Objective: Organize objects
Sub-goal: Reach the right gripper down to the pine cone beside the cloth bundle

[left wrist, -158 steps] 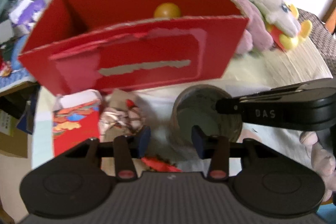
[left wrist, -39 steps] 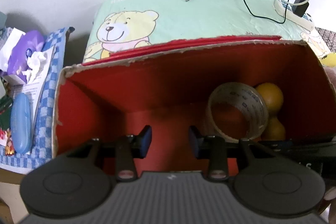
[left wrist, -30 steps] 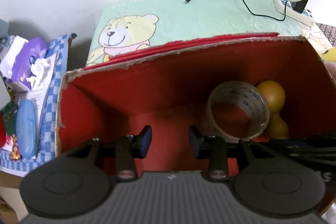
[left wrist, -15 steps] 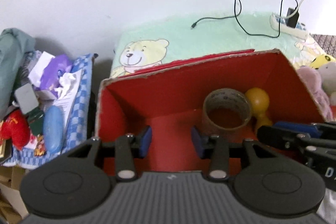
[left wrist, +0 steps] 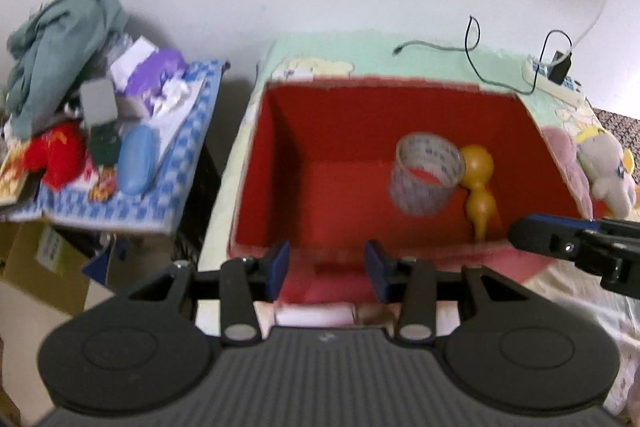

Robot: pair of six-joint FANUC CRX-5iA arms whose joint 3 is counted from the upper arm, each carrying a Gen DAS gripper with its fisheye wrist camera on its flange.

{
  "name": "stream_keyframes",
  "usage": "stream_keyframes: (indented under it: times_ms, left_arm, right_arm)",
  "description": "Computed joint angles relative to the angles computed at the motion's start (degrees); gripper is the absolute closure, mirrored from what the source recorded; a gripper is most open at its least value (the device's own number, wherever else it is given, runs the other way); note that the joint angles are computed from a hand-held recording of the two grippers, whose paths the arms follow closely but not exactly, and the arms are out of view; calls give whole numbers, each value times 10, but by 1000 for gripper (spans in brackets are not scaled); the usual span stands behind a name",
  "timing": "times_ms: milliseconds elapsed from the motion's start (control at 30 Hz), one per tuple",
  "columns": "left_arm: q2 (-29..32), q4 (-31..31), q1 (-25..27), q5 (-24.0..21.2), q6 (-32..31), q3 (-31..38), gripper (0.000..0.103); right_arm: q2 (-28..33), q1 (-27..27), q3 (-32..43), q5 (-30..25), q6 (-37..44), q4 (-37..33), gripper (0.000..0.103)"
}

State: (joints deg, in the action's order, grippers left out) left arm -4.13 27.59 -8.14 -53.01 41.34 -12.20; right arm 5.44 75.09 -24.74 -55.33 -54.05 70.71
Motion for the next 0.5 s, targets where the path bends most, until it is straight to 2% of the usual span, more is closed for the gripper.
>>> stream_keyframes:
  times_ms: [167, 267, 400, 500]
  left_arm:
    - [-26, -6, 24, -45, -17, -38, 63]
    - [-38, 6, 42, -79, -36, -61, 63]
    - [-42, 20, 54, -118, -47, -80, 63]
    - [-31, -1, 45, -124, -20, -80, 64]
  right_arm:
    - [-6, -9, -23, 97, -12, -33, 75]
    - [-10, -21, -43, 152, -52, -33, 75]
    - [-18, -52, -84, 228, -164, 38, 75]
    - [-15, -78, -96, 274, -227, 89, 74]
